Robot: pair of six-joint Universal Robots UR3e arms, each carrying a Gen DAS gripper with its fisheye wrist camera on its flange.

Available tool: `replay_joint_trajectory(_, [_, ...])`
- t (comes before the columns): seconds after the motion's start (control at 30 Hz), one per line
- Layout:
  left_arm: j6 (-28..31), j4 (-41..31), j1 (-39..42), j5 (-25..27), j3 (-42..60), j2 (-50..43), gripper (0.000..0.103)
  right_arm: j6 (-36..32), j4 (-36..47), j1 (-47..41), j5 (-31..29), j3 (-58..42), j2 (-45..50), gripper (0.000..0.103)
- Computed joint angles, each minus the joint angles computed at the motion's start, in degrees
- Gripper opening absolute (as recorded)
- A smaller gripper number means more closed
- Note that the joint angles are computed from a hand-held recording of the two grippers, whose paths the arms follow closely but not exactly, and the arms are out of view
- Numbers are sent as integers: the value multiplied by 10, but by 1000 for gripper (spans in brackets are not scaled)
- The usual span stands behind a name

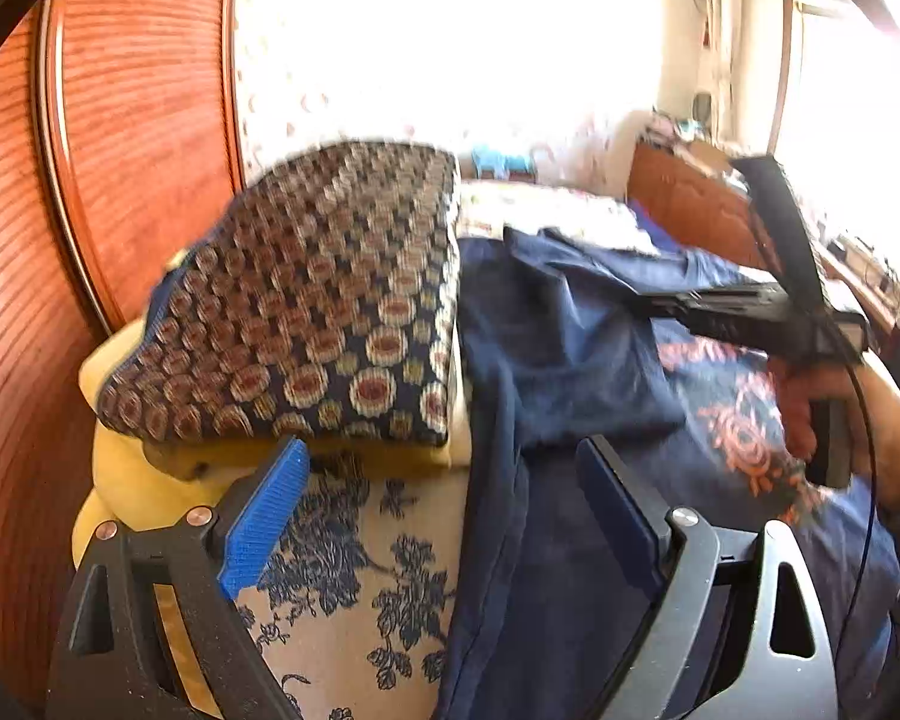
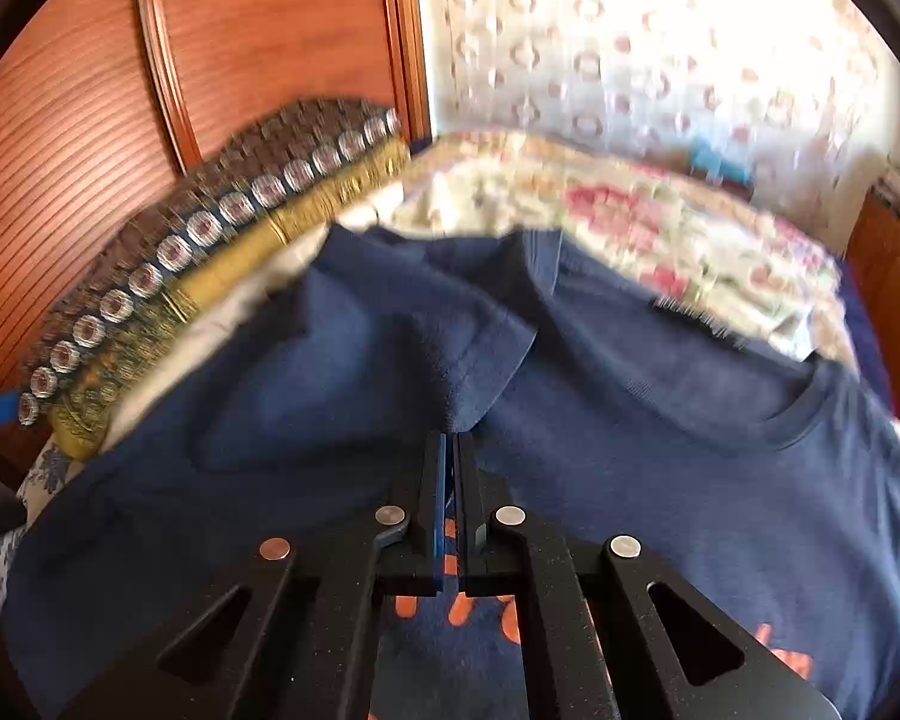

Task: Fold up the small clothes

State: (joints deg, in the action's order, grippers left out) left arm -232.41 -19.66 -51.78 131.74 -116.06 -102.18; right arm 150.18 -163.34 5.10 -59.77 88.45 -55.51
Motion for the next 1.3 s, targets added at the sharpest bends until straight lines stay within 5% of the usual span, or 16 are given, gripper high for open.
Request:
replay_joint_trajectory(0.1, [2, 7, -8, 9, 11, -4, 91, 11, -21, -28, 18, 67, -57, 2])
replay_joint_trajectory(0.2, [17, 15, -8, 6, 31, -15, 91, -6, 54, -50, 50, 73, -85, 2])
replay_joint_trajectory(0.3, [33, 22, -7, -1, 57, -36, 91, -8, 24, -51, 25, 98, -98, 15])
replay_joint_trajectory(0.63, [77, 3, -7, -39, 199, -141, 91, -79, 25, -221, 171, 288, -248, 52])
replay_joint_trajectory(1.07, [149, -107, 9, -136, 434, -290, 91, -302, 158, -530, 236, 428, -366, 52])
replay_joint_trajectory(1.3, [168, -191, 8, -167, 533, -347, 91, -269, 114, -593, 200, 405, -292, 52])
